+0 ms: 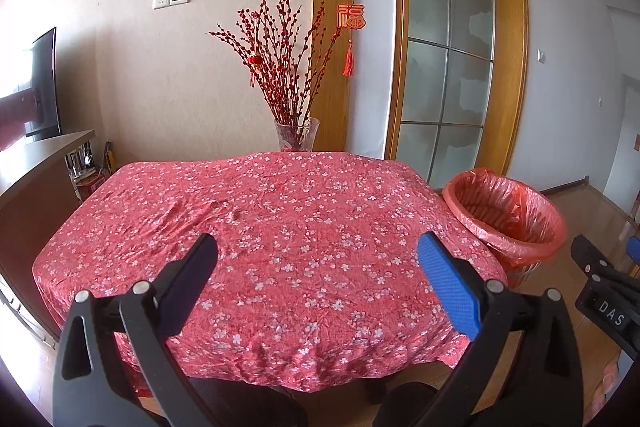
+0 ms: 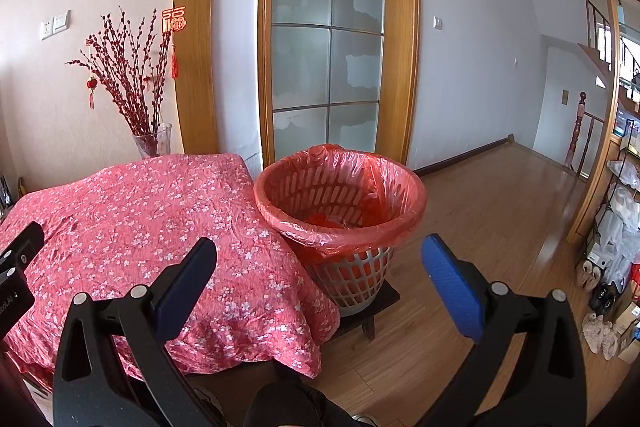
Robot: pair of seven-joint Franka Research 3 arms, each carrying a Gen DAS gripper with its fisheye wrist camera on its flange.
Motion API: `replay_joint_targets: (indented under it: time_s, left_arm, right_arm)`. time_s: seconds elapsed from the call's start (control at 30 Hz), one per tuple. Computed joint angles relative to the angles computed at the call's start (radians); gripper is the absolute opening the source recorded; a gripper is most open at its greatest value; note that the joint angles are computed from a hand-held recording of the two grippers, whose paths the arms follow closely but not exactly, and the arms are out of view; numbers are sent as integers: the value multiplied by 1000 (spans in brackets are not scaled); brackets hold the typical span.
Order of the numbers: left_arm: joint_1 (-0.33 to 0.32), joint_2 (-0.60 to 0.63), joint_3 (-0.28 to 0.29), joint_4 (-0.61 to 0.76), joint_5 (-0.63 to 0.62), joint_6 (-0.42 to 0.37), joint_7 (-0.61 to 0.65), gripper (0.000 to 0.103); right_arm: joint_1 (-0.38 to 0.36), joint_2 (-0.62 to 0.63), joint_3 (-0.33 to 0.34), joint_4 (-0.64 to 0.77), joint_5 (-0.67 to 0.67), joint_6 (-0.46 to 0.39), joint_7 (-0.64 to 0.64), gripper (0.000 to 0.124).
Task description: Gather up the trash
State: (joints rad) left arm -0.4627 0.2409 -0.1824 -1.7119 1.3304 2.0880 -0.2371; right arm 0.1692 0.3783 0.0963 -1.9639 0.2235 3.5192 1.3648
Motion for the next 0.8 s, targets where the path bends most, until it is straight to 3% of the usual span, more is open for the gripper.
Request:
replay_joint_targets:
  time_s: [0.8]
  left_arm:
    - [-4, 0, -2, 1, 7, -9, -8, 98]
  right_arm:
    - [-5, 3, 4, 2, -9, -4, 4, 101]
